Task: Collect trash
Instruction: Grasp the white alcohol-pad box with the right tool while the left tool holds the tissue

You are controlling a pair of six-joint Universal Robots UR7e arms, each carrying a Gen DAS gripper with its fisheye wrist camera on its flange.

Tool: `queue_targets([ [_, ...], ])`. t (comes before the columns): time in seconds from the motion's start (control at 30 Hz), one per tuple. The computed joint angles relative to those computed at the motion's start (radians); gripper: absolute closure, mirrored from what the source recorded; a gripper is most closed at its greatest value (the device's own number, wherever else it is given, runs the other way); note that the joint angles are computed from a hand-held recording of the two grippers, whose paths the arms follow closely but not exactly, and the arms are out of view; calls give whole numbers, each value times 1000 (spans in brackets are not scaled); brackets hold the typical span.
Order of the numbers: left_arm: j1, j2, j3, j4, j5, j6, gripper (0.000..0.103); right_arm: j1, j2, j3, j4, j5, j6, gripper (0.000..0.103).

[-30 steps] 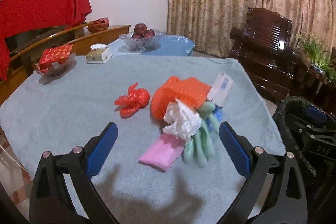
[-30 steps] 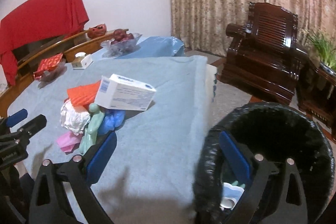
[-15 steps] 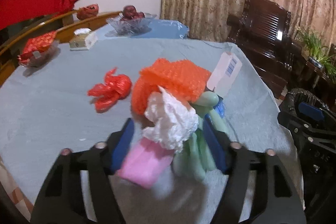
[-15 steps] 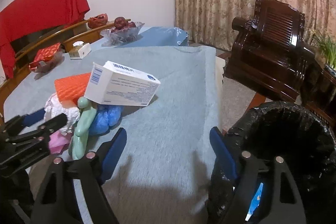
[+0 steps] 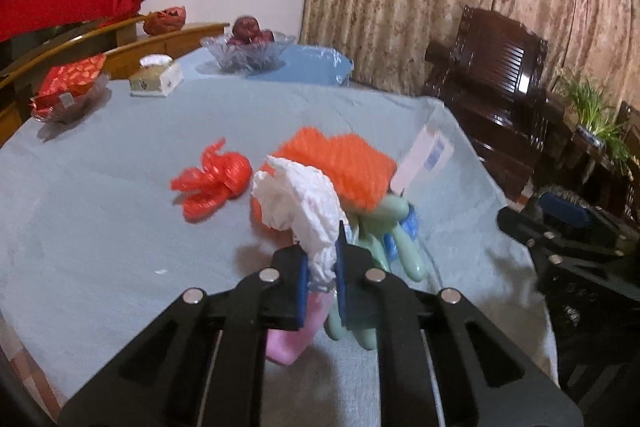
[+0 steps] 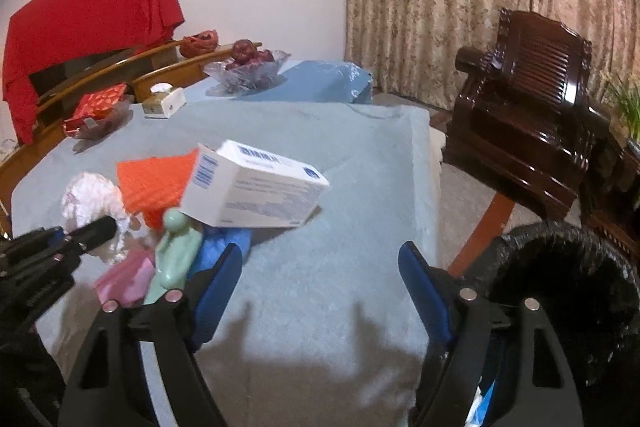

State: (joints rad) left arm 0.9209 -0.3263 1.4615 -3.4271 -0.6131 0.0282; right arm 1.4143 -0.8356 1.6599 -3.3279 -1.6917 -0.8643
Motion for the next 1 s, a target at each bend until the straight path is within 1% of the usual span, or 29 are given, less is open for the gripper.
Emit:
queue_targets([
  [0.13, -8, -5, -6, -16, 27, 38, 93, 15, 9, -10, 9, 11, 4, 24],
  [0.3, -2, -5, -32, -17, 52, 53, 93, 41, 36, -45, 32, -3, 16, 24],
  [0.47, 9, -8, -47, 10, 49, 49, 93, 67, 69, -94, 56, -17, 16, 24],
  [0.63, 17, -6, -53, 32, 38, 33, 93, 86, 111, -149, 86, -52, 22, 24],
  [0.73, 20, -5, -57, 40, 35, 31, 93, 92, 135, -179, 99, -95, 24, 24],
  [1.0, 19, 1, -69, 62, 14, 31, 93, 69, 114, -171, 97, -165, 20, 24],
])
